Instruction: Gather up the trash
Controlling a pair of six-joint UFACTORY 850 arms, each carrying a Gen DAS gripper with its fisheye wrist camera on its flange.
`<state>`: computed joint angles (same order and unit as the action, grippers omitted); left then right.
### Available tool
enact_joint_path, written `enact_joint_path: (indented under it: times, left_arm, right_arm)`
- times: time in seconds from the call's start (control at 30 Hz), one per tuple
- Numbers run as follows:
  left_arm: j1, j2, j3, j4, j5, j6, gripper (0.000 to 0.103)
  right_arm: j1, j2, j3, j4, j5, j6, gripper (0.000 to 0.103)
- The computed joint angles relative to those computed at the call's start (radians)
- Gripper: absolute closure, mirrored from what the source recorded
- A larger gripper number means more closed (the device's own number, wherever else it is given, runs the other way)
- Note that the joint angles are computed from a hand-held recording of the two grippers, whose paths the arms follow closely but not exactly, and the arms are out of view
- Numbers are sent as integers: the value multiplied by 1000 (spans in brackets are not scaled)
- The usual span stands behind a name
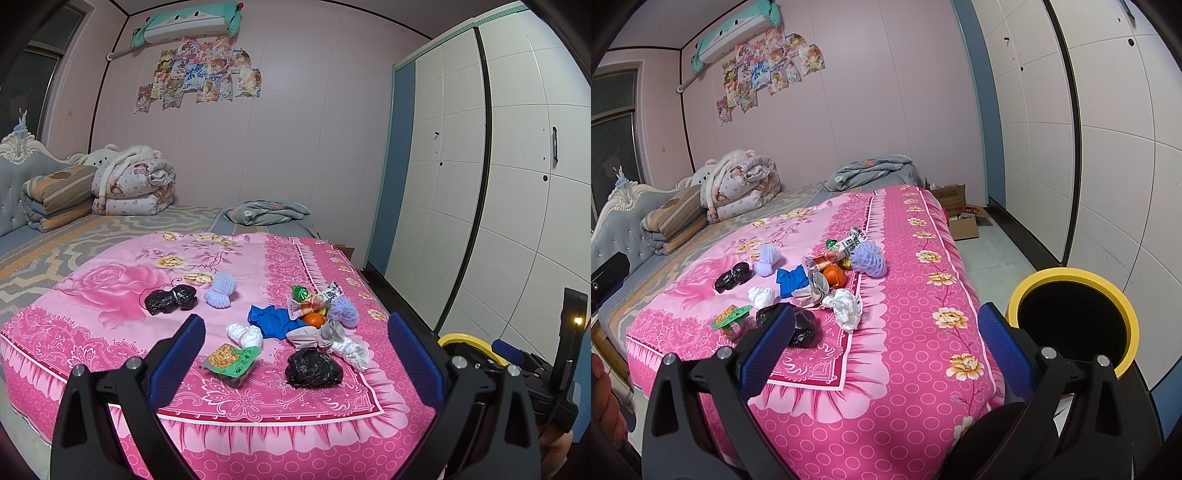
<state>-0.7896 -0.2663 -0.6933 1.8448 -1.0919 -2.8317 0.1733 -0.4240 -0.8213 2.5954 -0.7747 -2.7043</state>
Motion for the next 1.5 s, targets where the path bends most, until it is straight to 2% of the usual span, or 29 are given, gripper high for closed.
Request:
enact_joint_path:
  times: [0.67,0.97,1.17,1.33,1.47,1.5]
  left_arm:
    - [5,-7,3,1,2,-14,7]
    - [60,11,26,-16,23,14,7]
    - [151,35,74,18,45,44,7]
    - [275,49,104,101,111,46,7]
    - [421,33,97,213,236,18,7]
    - [477,20,80,253,299,9,7]
  right_arm:
    - [7,-5,-2,-2,22,4,8]
    - [33,-25,-47,8,86,-45,8]
    - [49,-76,-131,-89,114,-46,8]
    - [62,-163,-291,-415,225,261,8]
    - [88,-217,-371,-494,273,313,8]
    - [91,-235,-398,-557,274,367,8]
